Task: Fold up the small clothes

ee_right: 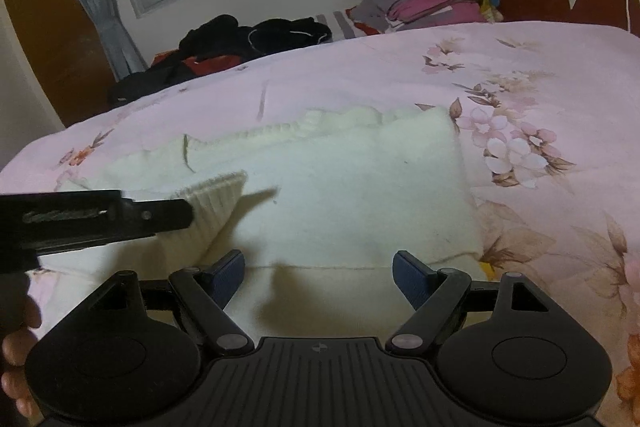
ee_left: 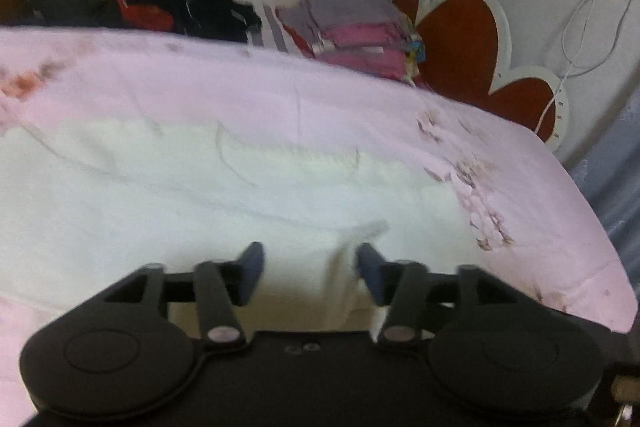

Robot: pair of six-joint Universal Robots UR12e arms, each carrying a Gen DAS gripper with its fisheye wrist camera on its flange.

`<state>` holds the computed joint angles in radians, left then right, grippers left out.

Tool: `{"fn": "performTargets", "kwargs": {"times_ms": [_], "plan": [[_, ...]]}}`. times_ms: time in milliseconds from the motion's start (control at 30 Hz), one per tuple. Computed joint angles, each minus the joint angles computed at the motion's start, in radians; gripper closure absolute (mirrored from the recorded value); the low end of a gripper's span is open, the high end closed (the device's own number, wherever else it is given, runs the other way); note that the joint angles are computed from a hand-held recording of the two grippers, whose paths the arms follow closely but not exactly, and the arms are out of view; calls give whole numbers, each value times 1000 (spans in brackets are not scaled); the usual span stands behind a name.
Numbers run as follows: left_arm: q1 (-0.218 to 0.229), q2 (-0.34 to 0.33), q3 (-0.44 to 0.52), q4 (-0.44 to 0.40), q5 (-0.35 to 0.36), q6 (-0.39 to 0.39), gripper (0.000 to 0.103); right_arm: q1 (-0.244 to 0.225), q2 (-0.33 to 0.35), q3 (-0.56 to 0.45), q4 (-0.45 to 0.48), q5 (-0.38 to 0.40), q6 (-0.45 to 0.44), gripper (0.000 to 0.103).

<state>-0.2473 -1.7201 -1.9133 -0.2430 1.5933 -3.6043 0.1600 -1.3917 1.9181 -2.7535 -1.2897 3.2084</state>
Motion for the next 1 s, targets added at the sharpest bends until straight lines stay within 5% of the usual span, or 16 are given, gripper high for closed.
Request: {"fn": "performTargets", "kwargs": {"times_ms": [267, 500, 533, 600, 733, 1000], "plan": [[1, 85, -82, -20, 185, 73, 38, 9, 33, -39, 24, 128, 33, 23], [26, 135, -132, -103, 249, 6, 39, 49, 61, -73, 72, 81, -6, 25], [29, 140, -138, -112, 253, 2, 39, 52, 62, -75, 74, 81, -15, 34], [32, 141, -141, -124, 259, -4, 39, 58, 67, -83, 86, 62, -40, 90], [28, 128, -141, -142, 283, -20, 39, 62, 73, -94, 100, 66, -68, 90], [10, 92, -129, -108, 359, 4, 38, 32, 44, -95, -51, -3, -130, 94]]}}
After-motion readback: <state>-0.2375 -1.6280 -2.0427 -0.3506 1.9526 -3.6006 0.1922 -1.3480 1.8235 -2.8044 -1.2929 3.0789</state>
